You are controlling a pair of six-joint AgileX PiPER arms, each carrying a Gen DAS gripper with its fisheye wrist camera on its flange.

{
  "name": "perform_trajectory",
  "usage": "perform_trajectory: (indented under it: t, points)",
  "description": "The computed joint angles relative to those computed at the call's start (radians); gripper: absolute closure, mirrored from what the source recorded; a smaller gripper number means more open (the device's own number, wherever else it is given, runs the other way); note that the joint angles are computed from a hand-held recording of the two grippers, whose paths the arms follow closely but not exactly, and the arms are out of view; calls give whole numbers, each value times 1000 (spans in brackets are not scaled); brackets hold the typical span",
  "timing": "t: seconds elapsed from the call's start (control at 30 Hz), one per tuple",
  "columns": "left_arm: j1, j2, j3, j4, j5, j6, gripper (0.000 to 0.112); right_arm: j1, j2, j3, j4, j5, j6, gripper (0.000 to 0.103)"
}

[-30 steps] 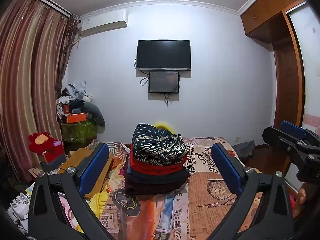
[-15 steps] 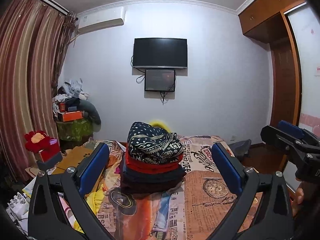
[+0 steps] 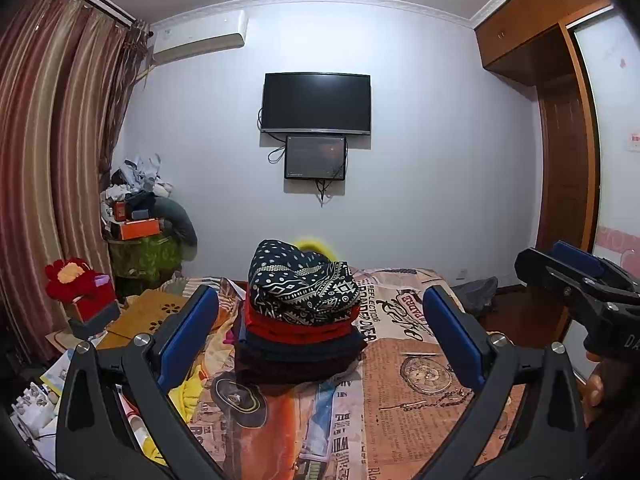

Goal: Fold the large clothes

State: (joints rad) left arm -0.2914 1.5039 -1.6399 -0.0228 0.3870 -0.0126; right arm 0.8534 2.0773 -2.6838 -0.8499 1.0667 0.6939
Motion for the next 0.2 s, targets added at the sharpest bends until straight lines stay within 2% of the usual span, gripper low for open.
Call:
perform_trajectory:
  t: [0.13, 0.2]
  points:
    - [-2, -1, 6, -4, -3, 10, 10, -2, 20, -41, 13, 18, -16, 5]
    - [-2, -1, 7, -5, -2, 11, 10, -2, 61, -125, 30, 48, -50, 5]
